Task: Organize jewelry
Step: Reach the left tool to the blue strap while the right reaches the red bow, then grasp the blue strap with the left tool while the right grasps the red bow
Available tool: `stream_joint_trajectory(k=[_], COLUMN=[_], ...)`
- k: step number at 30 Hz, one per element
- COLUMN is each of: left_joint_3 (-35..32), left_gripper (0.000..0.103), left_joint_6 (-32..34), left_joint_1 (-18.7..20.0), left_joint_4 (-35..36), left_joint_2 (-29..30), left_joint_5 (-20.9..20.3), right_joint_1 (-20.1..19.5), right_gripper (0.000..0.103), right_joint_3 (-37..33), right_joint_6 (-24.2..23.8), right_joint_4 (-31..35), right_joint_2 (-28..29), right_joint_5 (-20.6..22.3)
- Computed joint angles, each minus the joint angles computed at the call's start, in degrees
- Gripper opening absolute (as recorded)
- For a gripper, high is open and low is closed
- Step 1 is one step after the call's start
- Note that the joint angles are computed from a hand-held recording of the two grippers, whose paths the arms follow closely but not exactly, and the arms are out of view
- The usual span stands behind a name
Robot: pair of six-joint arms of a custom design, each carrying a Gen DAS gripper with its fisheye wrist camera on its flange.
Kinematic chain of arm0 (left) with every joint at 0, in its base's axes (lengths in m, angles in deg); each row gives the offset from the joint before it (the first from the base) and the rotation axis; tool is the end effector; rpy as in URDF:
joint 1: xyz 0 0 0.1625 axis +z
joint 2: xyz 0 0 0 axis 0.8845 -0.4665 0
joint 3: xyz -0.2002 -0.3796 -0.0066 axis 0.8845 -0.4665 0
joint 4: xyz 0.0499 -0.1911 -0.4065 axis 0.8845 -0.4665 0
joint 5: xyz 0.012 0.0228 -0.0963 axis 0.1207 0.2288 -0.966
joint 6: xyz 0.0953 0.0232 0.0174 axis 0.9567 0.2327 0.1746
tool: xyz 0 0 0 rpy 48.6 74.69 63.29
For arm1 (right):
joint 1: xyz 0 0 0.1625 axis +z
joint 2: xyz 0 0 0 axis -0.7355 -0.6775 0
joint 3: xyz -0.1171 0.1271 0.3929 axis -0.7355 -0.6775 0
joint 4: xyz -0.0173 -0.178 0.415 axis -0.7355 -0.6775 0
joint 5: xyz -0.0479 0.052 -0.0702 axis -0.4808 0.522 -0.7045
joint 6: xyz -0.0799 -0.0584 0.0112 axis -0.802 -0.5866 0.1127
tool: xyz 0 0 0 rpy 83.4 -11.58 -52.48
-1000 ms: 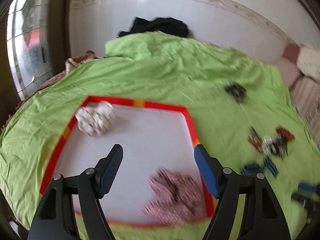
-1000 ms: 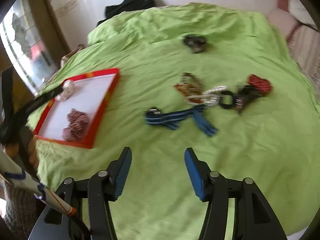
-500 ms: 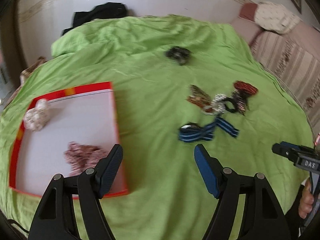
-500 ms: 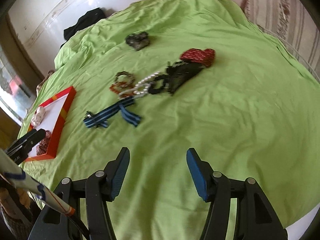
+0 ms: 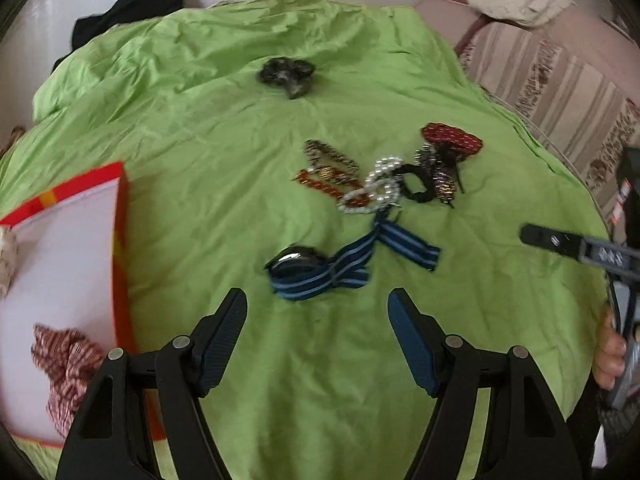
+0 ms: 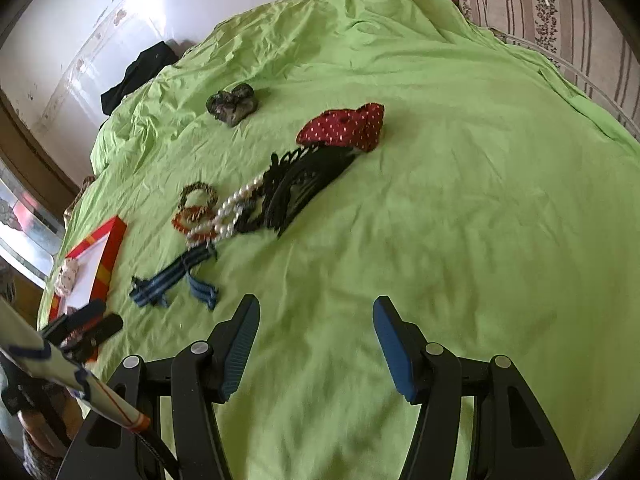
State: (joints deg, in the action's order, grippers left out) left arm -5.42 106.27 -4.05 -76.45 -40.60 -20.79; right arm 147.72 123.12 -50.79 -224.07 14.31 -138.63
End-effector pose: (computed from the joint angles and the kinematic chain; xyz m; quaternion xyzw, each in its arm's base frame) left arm -0.2951 -0.8123 0.2045 0.3634 0.8910 -0.1767 0.2071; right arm 0.2054 -0.7336 0.2847 -0.0848 -0.8833 0.3770 0.2655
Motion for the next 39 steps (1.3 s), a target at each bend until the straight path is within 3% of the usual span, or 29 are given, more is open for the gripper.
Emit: stream_joint_trajectory(k=[3, 7, 12, 17, 22, 28, 30, 31, 32, 33, 39], left_joint_3=[-0.7, -3.4, -9.5, -15.9, -17.3, -18.6, -19.0, -19.0, -18.6, -18.4, -14.4], left_gripper=[0.071, 0.056, 0.056, 0.029, 0.029, 0.027, 0.003, 0.001, 0.001, 0.001, 0.001], left_joint_6=[2.9, 8.0, 9.6, 7.2, 6.9, 6.4, 5.6, 4.9, 4.4, 3.8, 0.5], left_joint_1=[-0.6, -1.6, -1.7, -1.0, -0.5, -0.1, 0.0, 0.1, 0.1, 0.3, 0.1], left_joint_4=[-0.4, 0.5, 4.7, 12.1, 13.9, 16.9, 18.0, 18.2, 17.7, 17.5, 14.1], left_joint_2=[1.2, 4.0, 8.4, 11.9, 12.8, 13.4, 13.5, 13.4, 13.1, 12.8, 8.8], left_joint_5=[0.3, 0.6, 0.1, -0.8, -1.7, -3.5, -4.5, -4.2, -4.7, -5.2, -7.6], right_joint_1=[-0.4, -1.0, -2.0, -3.5, -5.1, -7.7, -8.1, -8.2, -8.3, -8.2, -5.9], right_gripper=[0.063, 0.063, 0.063, 0.063, 0.064, 0.065, 0.063, 0.049, 0.022, 0.015, 0.012], right_joint_3=[-2.5, -5.2, -7.7, -10.9, -17.1, -25.5, -27.2, -27.4, -27.6, -27.5, -23.5], right_joint_6=[-0.9, -1.6, -1.3, 0.3, 1.9, 6.4, 6.9, 6.7, 6.3, 6.1, 3.1], right_joint_4=[0.3, 1.0, 1.3, 2.3, 3.0, 11.0, 12.9, 12.9, 13.1, 13.3, 6.4], right_joint_2=[1.3, 2.7, 3.0, 3.3, 5.9, 9.7, 10.7, 10.9, 10.9, 10.7, 8.0], right_joint_5=[0.5, 1.2, 1.8, 4.0, 4.3, 7.3, 7.5, 7.4, 7.6, 8.0, 6.1])
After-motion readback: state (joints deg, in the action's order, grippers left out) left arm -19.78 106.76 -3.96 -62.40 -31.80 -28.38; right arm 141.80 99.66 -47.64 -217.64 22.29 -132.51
